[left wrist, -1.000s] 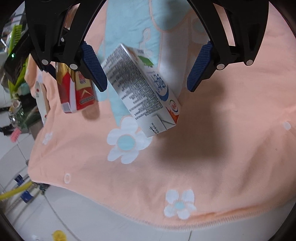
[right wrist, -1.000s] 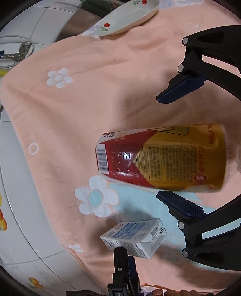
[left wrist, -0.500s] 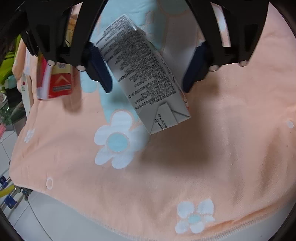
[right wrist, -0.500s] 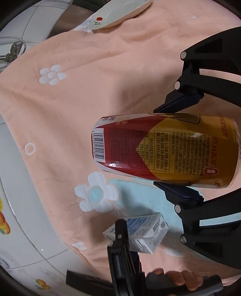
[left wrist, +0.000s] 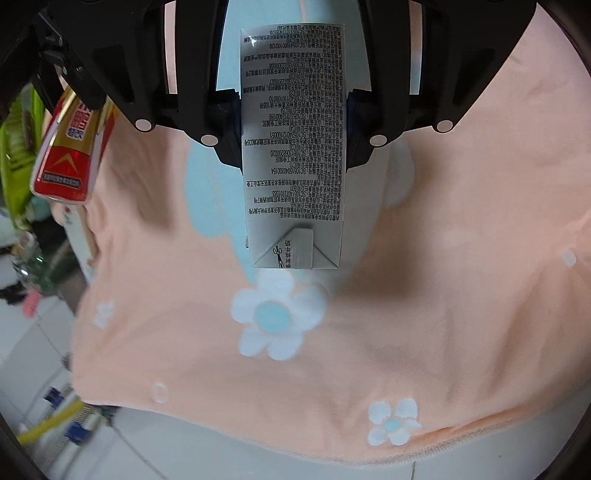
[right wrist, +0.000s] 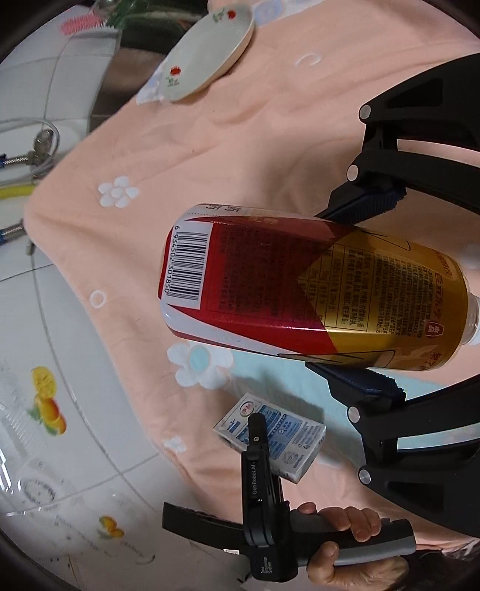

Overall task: Collect trash
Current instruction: 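Carry the red bottle over the basket and open the right gripper while the left gripper carries the carton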

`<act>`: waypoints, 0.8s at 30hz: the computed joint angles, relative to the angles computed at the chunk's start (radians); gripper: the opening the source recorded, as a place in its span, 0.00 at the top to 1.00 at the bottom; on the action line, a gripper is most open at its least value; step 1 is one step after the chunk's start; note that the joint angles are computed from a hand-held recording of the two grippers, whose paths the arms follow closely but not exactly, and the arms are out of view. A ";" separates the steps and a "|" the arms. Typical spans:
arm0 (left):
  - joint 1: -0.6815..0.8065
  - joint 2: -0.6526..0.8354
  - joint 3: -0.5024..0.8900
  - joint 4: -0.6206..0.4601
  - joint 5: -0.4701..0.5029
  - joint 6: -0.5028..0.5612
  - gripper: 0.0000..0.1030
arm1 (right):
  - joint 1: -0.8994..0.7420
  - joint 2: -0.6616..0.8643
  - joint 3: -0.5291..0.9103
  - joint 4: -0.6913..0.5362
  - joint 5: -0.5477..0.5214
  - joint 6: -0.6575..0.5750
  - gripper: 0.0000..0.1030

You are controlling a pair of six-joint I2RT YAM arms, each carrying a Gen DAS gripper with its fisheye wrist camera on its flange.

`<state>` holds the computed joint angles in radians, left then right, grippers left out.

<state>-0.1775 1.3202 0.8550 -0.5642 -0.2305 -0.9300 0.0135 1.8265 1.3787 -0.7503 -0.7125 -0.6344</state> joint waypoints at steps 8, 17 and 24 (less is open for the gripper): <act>-0.295 -0.147 -0.031 -0.084 -0.099 -0.161 0.63 | -0.192 -0.150 -0.081 -0.191 -0.073 -0.191 0.37; -0.669 -0.081 0.061 -0.137 -0.250 -0.331 0.63 | -0.568 -0.156 -0.055 -0.482 -0.090 -0.584 0.37; -0.868 0.075 0.161 -0.059 -0.297 -0.384 0.63 | -0.813 -0.065 -0.003 -0.514 -0.037 -0.777 0.37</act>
<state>-1.0458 1.3956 1.0161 -0.6237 -0.5275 -1.3135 -0.7994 1.7611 1.3756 -1.2641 -0.7493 -1.4119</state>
